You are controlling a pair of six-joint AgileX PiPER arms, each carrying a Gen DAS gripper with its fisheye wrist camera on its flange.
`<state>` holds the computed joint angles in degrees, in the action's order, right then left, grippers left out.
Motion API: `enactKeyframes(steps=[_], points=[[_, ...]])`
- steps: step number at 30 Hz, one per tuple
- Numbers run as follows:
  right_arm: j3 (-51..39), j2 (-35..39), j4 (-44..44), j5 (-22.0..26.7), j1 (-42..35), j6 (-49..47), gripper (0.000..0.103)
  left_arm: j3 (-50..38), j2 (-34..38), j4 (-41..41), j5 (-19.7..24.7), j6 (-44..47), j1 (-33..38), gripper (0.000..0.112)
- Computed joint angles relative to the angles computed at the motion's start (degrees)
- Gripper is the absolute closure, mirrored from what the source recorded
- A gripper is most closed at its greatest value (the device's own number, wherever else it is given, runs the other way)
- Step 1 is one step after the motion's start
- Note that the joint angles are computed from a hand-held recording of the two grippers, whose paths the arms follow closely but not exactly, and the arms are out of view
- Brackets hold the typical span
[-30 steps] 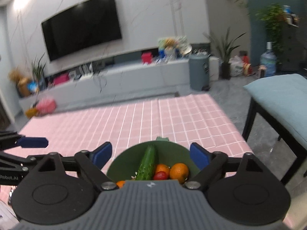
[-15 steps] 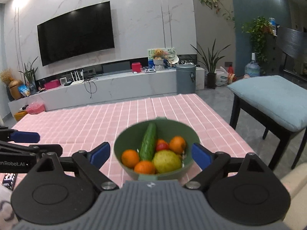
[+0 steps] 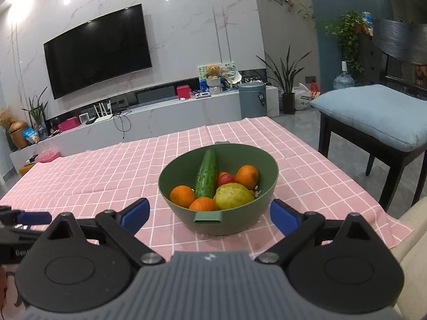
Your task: Organize fruits
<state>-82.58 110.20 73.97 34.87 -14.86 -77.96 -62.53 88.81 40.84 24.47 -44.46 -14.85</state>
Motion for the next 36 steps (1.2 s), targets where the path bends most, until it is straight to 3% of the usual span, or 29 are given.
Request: enactKeyframes(steps=[7,15,36], points=[[0.69,-0.56,0.48,0.21,-0.14,-0.45,0.008,3.48,-1.46,2.97,-1.80,-3.02,0.26,0.030],[2.26,-1.54,1.35,-1.88,1.00,-3.25,0.008,4.24,-2.47,0.85,-3.29,-1.09,1.43,0.030],[3.60,-2.51,1.79,-3.48,1.74,-4.32,0.006,4.13,-2.45,-0.96,-3.62,0.56,1.56,0.030]])
